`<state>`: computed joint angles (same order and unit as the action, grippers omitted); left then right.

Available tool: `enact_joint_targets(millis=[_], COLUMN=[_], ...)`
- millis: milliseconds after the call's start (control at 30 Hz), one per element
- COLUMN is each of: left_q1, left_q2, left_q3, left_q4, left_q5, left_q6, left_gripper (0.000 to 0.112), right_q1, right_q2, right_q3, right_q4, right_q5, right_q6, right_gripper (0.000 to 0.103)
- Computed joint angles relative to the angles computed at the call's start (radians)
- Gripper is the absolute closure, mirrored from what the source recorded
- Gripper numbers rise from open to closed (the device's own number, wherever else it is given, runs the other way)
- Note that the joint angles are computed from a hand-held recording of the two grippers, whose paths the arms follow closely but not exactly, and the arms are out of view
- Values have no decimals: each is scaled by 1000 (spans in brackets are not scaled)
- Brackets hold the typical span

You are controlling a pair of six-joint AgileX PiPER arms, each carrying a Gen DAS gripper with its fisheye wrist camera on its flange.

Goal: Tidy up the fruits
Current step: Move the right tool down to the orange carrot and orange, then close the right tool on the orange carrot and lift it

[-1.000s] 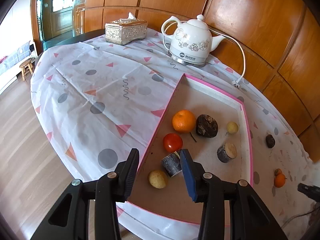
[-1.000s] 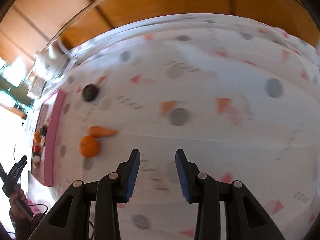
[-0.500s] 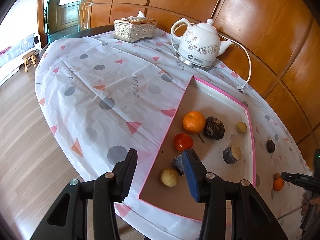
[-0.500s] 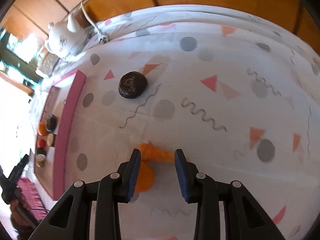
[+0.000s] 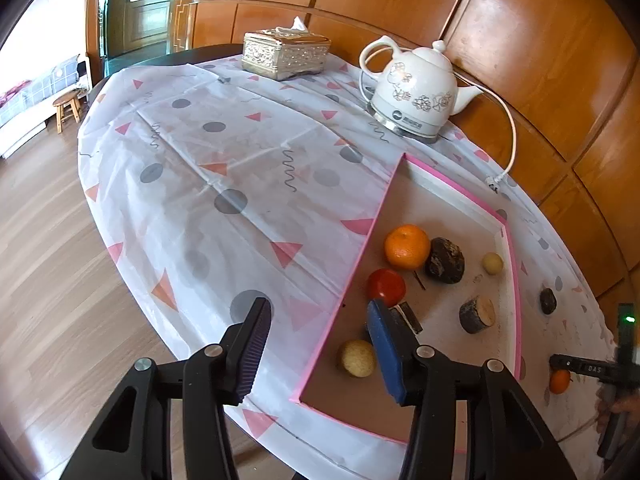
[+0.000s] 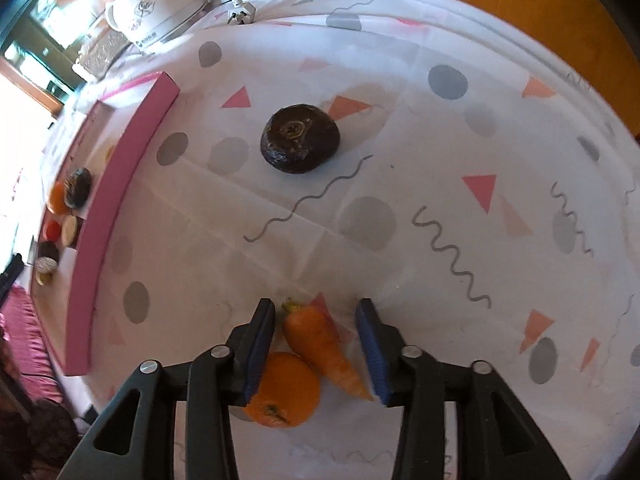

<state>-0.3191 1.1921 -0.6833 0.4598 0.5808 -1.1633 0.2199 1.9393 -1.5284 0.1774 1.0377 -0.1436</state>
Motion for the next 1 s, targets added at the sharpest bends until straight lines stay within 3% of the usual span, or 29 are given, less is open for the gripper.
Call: enact_joint_targets(millis=[67, 333, 500, 867, 1000], left_q1=[-3, -30, -63, -76, -81], left_q2=[1, -15, -30, -44, -44], left_q3=[0, 4, 7, 16, 19], left_q4=[10, 55, 96, 109, 109], left_q5=[7, 43, 67, 76, 74], left_q6=[-11, -70, -116, -130, -134], left_gripper=[61, 59, 56, 53, 52], right_q1=[-12, -47, -23, 3, 22], right_q2=[-17, -109, -155, -272, -343], right_q3=[28, 202, 274, 291, 300], right_q4=[5, 93, 61, -54, -21], right_q5=[-30, -190, -275, -352, -362], right_q6=[4, -37, 22, 165, 143], right_gripper=[80, 80, 80, 81, 81])
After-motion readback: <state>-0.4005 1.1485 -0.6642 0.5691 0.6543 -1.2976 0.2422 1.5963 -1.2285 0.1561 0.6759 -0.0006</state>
